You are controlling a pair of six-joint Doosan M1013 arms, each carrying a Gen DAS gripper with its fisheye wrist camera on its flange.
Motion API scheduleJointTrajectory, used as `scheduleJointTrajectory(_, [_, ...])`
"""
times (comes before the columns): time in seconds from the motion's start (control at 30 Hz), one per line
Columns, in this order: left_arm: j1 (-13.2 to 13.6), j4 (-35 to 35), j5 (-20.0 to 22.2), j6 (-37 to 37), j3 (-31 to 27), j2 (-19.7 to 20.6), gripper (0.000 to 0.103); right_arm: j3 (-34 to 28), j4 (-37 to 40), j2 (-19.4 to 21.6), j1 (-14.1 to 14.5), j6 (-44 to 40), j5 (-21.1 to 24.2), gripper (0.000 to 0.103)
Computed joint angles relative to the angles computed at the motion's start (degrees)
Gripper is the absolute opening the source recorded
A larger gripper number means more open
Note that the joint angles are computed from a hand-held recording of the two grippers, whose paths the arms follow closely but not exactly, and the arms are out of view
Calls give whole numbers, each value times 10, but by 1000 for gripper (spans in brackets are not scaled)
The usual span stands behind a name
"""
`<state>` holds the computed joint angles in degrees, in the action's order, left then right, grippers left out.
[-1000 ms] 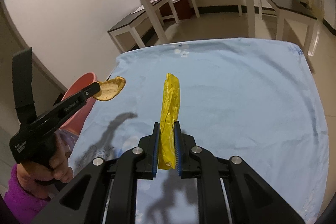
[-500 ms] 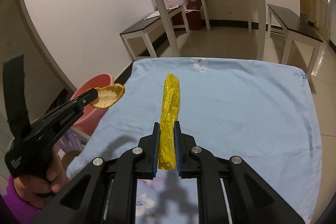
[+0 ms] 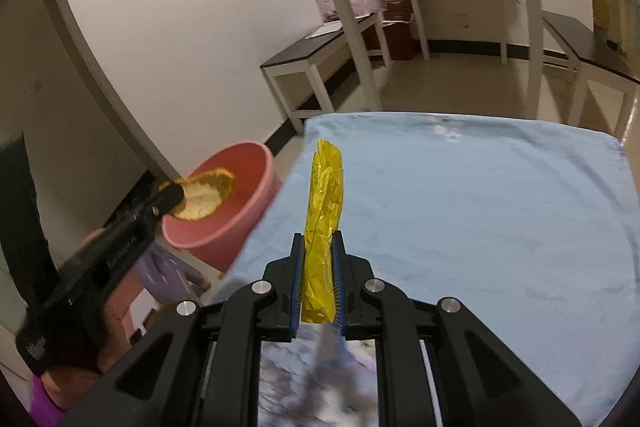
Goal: Collect trash
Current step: 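Lift and carry the orange peel and yellow bag over the pink bucket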
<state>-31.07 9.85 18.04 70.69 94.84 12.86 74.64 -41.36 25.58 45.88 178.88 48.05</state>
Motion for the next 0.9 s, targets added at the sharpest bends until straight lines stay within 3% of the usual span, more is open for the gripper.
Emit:
scheduleJointTrajectory(0.07, [10, -19, 0, 22, -1, 1, 4, -11, 0, 8, -3, -2, -16, 12])
scheduleJointTrajectory(0.3, [34, 17, -3, -4, -16, 16, 4, -89, 37, 56, -19, -82, -45, 12])
scheduleJointTrajectory(0.7, [79, -16, 24, 29, -53, 47, 4, -216, 109, 136, -40, -186, -58, 13])
scheduleJointTrajectory(0.9, [86, -26, 43, 38, -66, 62, 4, -267, 158, 173, -47, -229, -37, 13])
